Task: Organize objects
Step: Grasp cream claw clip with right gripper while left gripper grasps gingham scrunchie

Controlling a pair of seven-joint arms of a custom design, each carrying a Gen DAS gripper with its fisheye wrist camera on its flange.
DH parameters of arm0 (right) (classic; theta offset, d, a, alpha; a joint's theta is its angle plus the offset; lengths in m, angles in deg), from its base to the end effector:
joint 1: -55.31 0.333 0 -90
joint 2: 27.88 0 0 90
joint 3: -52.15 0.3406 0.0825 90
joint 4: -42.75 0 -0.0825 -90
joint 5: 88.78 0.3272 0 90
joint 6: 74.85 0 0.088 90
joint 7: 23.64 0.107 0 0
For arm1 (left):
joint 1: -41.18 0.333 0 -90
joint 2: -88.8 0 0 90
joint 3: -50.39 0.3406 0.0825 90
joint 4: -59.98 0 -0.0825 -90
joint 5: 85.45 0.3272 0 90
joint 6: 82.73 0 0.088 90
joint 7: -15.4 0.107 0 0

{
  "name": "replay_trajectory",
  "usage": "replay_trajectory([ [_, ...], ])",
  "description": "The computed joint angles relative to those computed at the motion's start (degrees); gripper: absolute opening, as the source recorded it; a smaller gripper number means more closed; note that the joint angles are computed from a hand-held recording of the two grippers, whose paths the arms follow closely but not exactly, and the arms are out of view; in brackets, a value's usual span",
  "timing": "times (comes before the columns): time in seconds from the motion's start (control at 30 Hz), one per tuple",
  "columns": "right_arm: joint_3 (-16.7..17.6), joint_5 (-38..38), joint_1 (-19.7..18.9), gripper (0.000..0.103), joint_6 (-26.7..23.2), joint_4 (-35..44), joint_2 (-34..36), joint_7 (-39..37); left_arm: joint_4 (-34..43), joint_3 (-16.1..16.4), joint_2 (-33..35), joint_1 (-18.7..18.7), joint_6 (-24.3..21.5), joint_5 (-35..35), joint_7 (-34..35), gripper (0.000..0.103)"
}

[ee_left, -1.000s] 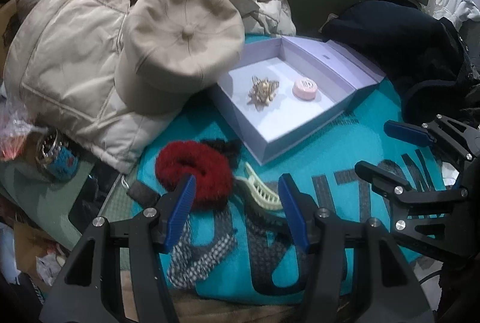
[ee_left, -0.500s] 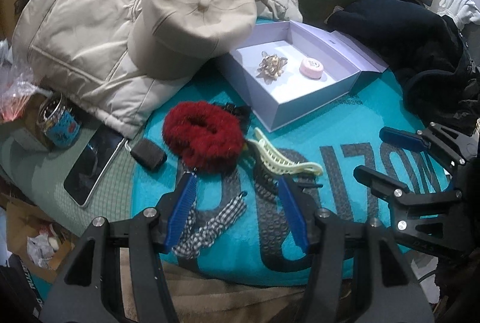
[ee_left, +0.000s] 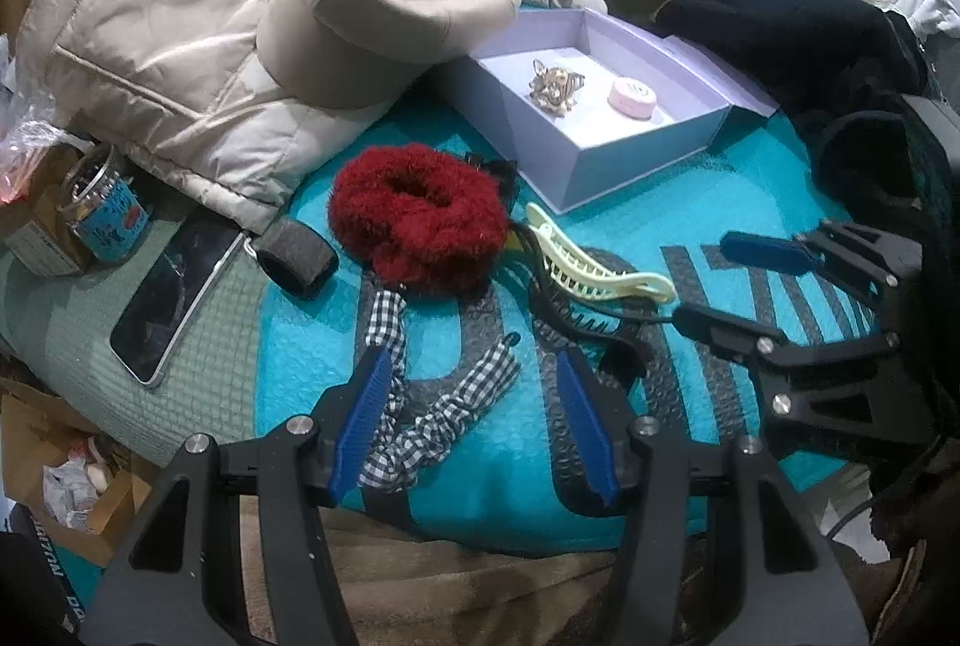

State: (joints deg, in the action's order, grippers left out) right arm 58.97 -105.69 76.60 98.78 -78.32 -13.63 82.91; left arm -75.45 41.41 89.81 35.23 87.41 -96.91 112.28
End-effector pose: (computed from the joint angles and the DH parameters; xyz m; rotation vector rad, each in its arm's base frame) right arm 0.5085 0.2907 0.4381 -2.1537 1.3217 -0.4622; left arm 0.4918 -0.1167 0.4508 -1.7425 2.1161 -0.7109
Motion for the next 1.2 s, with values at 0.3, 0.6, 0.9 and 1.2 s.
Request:
replay_trajectory([
  [0.3,3.3,4.7,-3.1,0.059,-1.7,3.8,3.5,-5.8,1.4,-0.3,2.6,1.1,-1.3,-8.0,6.3,0.064],
  [0.6,7.7,11.6,-6.7,0.059,-5.4,8.3,7.5,-14.3,3.5,0.8,5.8,0.8,-3.1,-4.0,4.5,0.066],
  [0.9,8.8,16.1,-7.0,0.059,-7.7,12.0,10.1,-20.4,5.6,1.1,8.6,1.7,-4.0,-2.5,3.0,0.066],
  [1.2,6.9,15.6,-4.7,0.054,-8.9,14.7,12.0,-20.9,5.0,1.7,9.5,1.6,-1.2,-2.3,2.5,0.066],
])
